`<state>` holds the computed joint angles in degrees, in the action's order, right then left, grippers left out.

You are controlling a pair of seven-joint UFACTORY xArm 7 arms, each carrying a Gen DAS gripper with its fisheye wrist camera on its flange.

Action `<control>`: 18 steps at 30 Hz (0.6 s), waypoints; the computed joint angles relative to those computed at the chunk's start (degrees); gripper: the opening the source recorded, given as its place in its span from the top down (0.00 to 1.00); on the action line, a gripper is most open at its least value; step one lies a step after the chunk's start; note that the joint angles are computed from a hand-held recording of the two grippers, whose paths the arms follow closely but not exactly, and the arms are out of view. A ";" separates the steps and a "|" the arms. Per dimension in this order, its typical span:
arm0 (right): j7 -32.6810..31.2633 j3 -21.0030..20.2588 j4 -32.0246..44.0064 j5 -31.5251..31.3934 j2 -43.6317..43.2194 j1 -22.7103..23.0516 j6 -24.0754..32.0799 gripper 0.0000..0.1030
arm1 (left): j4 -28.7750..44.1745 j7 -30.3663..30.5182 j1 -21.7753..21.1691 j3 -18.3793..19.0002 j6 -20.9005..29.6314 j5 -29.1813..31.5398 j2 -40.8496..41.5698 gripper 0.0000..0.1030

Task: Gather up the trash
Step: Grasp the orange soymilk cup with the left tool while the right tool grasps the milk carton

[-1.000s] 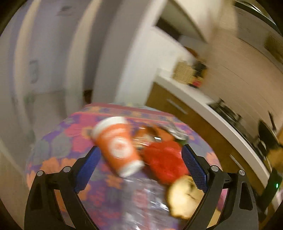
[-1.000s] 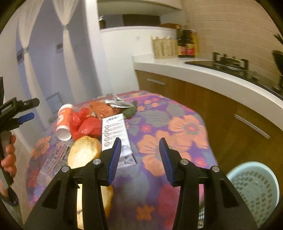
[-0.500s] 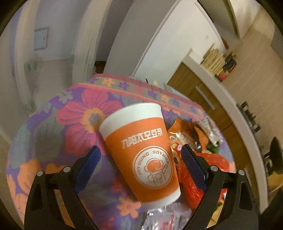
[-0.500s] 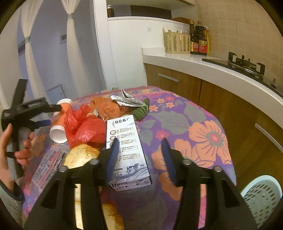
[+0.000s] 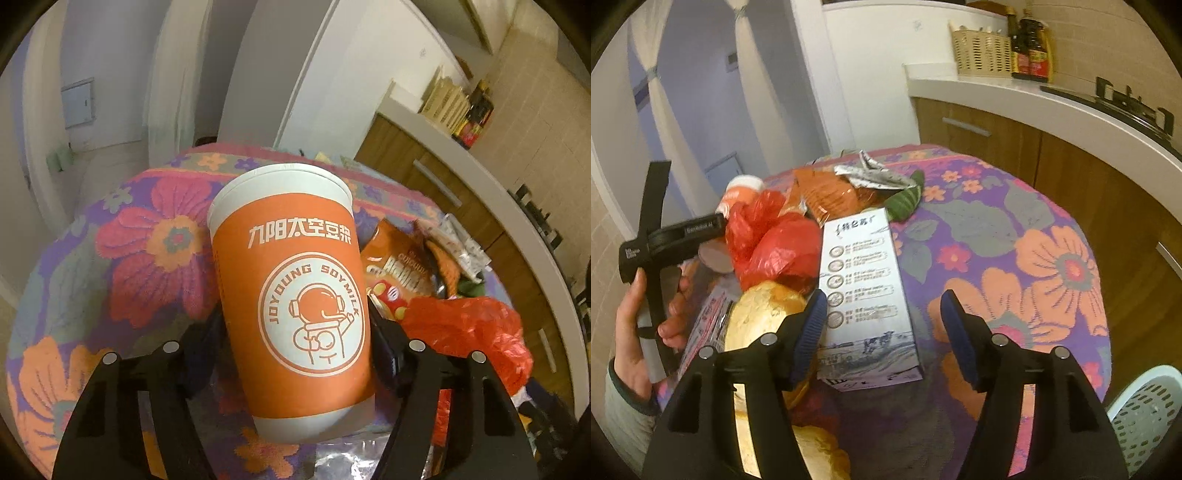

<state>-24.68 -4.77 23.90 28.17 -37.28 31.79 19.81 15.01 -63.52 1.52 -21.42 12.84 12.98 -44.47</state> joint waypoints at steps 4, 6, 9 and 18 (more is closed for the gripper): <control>0.60 2.19 0.98 -2.16 1.78 -0.77 0.97 0.37 | -2.35 -1.61 2.05 -2.29 -3.61 0.73 -4.07 0.35; 2.64 4.85 1.21 -4.36 2.61 -2.50 0.65 0.37 | -2.01 -1.70 2.52 -3.63 -2.84 1.03 -4.59 0.35; 4.12 5.83 1.28 -6.11 3.08 -3.13 0.53 0.37 | -1.08 -2.06 3.65 -5.46 -1.79 1.99 -4.94 0.35; 4.95 3.51 1.69 -5.36 3.44 -2.27 0.98 0.46 | 1.23 -4.77 6.19 -9.75 2.82 6.70 -8.02 0.35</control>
